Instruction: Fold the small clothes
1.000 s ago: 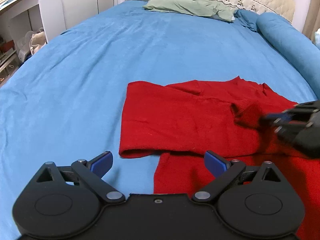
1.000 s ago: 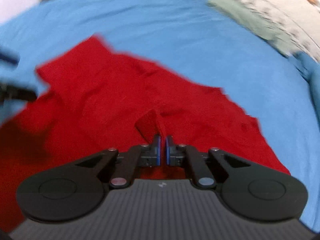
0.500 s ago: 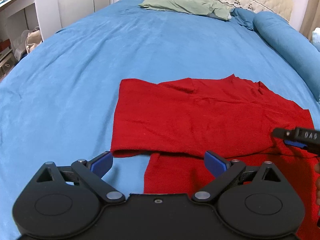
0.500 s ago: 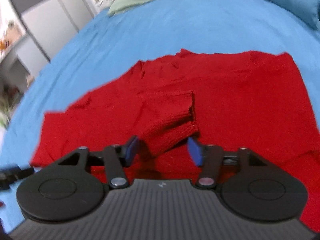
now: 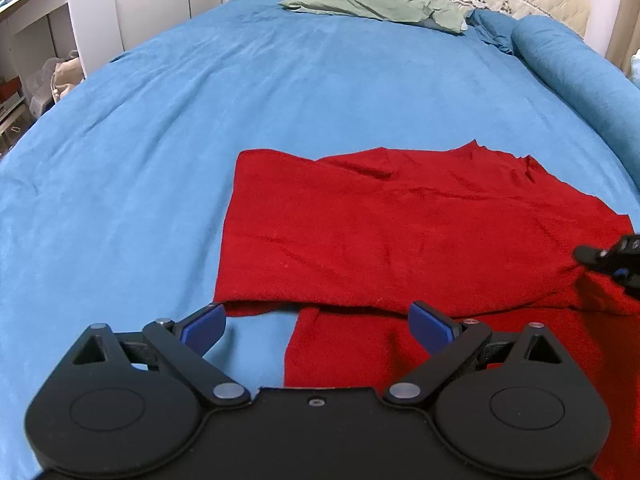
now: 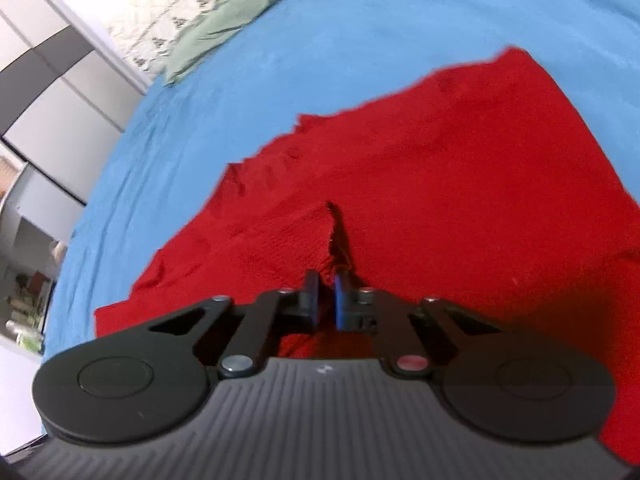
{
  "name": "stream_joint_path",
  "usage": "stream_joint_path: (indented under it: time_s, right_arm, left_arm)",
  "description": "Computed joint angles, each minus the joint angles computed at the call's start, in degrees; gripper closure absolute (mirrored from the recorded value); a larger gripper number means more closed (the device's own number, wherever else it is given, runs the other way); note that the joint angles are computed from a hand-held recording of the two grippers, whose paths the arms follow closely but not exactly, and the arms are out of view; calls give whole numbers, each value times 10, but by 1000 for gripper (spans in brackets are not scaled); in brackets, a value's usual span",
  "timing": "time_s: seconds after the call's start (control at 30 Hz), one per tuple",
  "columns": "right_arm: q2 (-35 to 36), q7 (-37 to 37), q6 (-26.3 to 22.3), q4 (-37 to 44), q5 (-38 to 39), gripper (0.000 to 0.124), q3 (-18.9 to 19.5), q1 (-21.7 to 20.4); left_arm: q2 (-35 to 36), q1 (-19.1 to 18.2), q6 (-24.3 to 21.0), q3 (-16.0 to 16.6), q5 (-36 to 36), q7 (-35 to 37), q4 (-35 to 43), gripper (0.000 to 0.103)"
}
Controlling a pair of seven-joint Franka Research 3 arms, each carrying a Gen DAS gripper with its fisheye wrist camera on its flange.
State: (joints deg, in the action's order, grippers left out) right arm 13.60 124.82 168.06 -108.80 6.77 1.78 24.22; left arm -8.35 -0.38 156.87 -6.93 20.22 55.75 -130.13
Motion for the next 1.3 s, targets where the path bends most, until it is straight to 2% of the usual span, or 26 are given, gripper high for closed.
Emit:
stream_joint_path:
  time_s: [0.1,0.2,0.27,0.33,0.5,0.57,0.67,0.77,0.83,0.87,0.9,0.97,1.0,1.17,1.23,1.3]
  right_arm:
    - [-14,-21,4,8,-11,102,-3,-4]
    - [-38,27,11,8,-89,102,-42,12]
    - [-63,108,9,-4,-208,102,-85,30]
    - [-81,153,-12,-14,-299,102,-101,29]
    - [-79,122,-87,-30,-311,102,-72,-13]
    - [-82,146,-75,-37,-322,103,-62,-26]
    - [-90,196,-68,-44,-401,103,-52,-36]
    - [-80,170,-89,-39,-388,102,-32,-54]
    - [-71,149,-123,-26,-378,98,-25,-57]
    - [-65,152,-139,-15,-388,87,-24,-55]
    - [-71,158,-144,-20,-402,62,-26,-52]
    - [-85,204,-119,-36,-469,36,-31,-49]
    - [-90,219,-110,-41,-497,35,-30,-50]
    - [-88,150,-82,-51,-461,35,-10,-63]
    - [-80,121,-69,-50,-427,35,-7,-64]
    - [-71,99,-58,-46,-397,35,-6,-62]
  left_arm:
    - [4,1,-1,-1,6,-1,7,3]
    - [9,2,2,-3,17,-4,13,3]
    - [13,2,7,-3,22,-1,17,3]
    - [22,1,9,-3,27,2,23,3]
    - [53,1,-10,-7,73,-12,46,3]
    - [56,0,-18,-7,95,-21,48,3]
    - [56,-2,-27,-4,102,-19,48,3]
    - [56,-2,-43,-2,104,-10,45,4]
    - [52,-1,-62,-2,118,-14,42,4]
    - [50,0,-69,-2,126,-21,40,4]
    - [49,1,-75,-3,134,-32,38,4]
    - [48,4,-70,0,137,-49,31,4]
    - [50,5,-66,1,133,-53,31,4]
    - [83,5,-46,1,178,-98,61,6]
    - [96,0,-68,2,228,-150,80,8]
    - [91,0,-86,8,228,-193,78,7]
